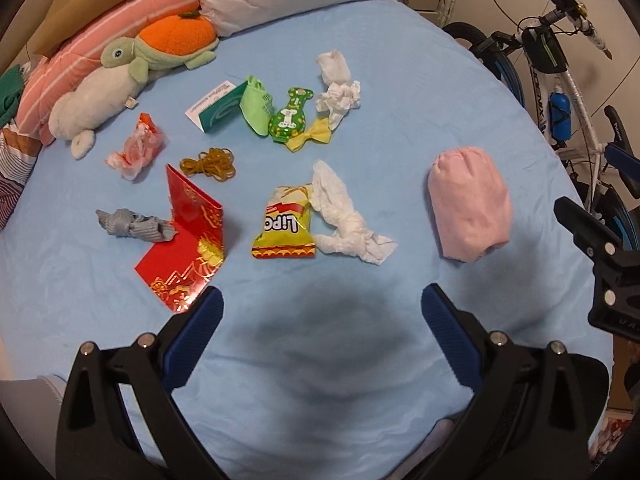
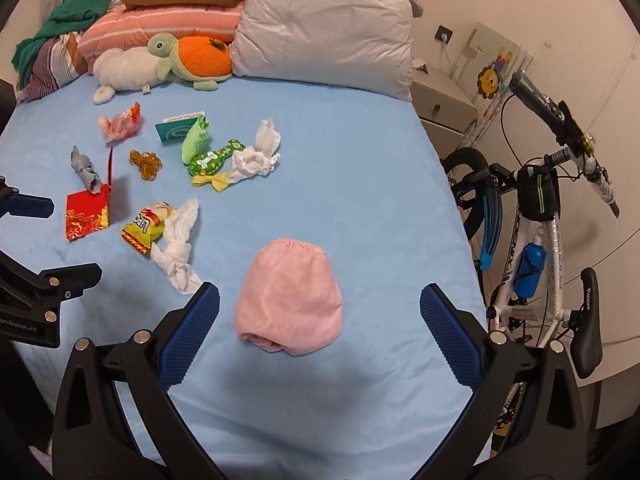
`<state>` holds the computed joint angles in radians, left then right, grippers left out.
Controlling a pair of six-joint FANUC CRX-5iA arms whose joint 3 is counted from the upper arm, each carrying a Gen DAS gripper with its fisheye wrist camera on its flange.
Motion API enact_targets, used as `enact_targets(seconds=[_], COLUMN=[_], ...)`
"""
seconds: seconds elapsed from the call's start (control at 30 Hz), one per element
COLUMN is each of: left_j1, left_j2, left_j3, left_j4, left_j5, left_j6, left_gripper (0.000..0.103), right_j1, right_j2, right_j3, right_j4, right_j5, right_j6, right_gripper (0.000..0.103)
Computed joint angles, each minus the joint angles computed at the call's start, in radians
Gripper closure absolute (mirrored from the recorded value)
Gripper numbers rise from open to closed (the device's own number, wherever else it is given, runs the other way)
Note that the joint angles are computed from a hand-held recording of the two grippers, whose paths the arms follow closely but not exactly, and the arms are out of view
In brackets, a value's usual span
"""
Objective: Collect trash
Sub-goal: 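Grasp the white tissue with the left tool while the right tool grasps the pink cloth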
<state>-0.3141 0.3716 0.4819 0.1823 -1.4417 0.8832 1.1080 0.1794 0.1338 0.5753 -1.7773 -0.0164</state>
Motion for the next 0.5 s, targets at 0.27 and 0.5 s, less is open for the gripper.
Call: enact_targets(seconds=[0.27,0.5], left_j1=[-0.062,-0.100], left_j2=[0.109,0.182], left_j3=[0.039,0.074], left_j4=[-0.058,-0.093], left_j5=[0.025,0.029], left_j6=[0.073,0.118], left_gripper=[0.004,0.005], right_j1=[-0.058,-0.103], right_j2=[-0.050,-0.072], right_j3=[-0.158,-0.253], right_j4=[-0.064,-0.092], right_j5=[0.141,0.272], right_j6=[-0.024,-0.024], right_gripper=[0.006,0.006])
